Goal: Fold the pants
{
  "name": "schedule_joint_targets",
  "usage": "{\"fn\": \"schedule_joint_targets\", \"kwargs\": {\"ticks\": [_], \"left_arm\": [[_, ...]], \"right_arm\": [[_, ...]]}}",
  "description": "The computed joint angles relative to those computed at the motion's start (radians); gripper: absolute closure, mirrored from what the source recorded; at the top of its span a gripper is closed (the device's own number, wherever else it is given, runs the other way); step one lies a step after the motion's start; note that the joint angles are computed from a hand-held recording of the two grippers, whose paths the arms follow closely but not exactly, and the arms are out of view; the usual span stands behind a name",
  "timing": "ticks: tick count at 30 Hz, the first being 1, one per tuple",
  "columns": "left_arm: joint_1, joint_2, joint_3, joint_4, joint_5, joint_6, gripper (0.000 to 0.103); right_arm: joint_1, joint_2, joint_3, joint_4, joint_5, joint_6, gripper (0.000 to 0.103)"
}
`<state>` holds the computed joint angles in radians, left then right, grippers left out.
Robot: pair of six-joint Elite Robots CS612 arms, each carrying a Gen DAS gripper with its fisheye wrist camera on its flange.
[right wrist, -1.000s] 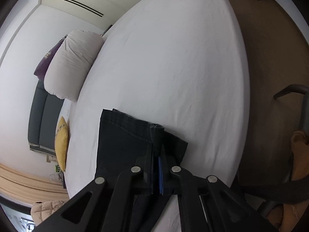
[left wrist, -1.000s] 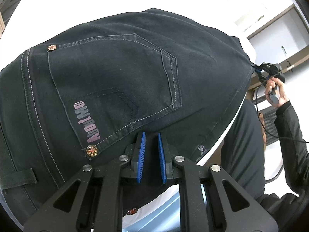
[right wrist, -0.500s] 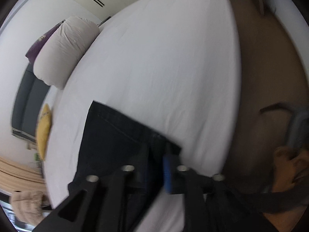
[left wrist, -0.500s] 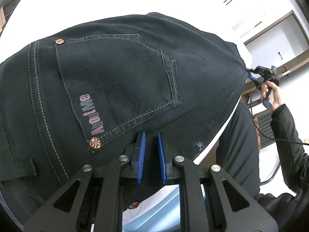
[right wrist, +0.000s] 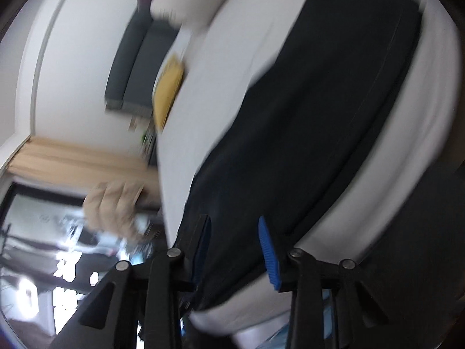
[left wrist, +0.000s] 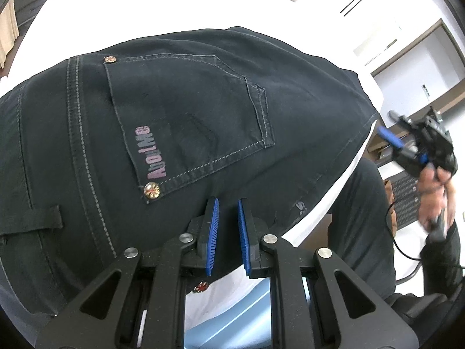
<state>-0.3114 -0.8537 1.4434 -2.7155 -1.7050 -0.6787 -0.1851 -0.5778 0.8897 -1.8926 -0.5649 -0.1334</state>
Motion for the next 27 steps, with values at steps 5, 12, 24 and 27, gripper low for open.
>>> {"fn": "schedule_joint_targets", "kwargs": {"ticks": [5, 12, 24, 27], "left_arm": [[0.004, -0.015, 0.039, -0.051, -0.014, -0.024, 0.089], [0.004, -0.014, 0.041, -0.059, -0.016, -0.03, 0.089], [0.005, -0.003, 0.019, -0.045, -0.015, -0.03, 0.089], [0.003, -0.003, 0.015, -0.033, -0.013, -0.023, 0.09]], "right_arm": [[0.034, -0.002, 0.021, 0.153, -0.025, -0.054, 0.064], [0.038, 0.003, 0.014, 0.187, -0.065, -0.029, 0.064], [0.051, 0.029, 0.0, 0.268, 0.008, -0.025, 0.068], [0.055, 0.027, 0.001, 0.24, -0.03, -0.019, 0.097]]}}
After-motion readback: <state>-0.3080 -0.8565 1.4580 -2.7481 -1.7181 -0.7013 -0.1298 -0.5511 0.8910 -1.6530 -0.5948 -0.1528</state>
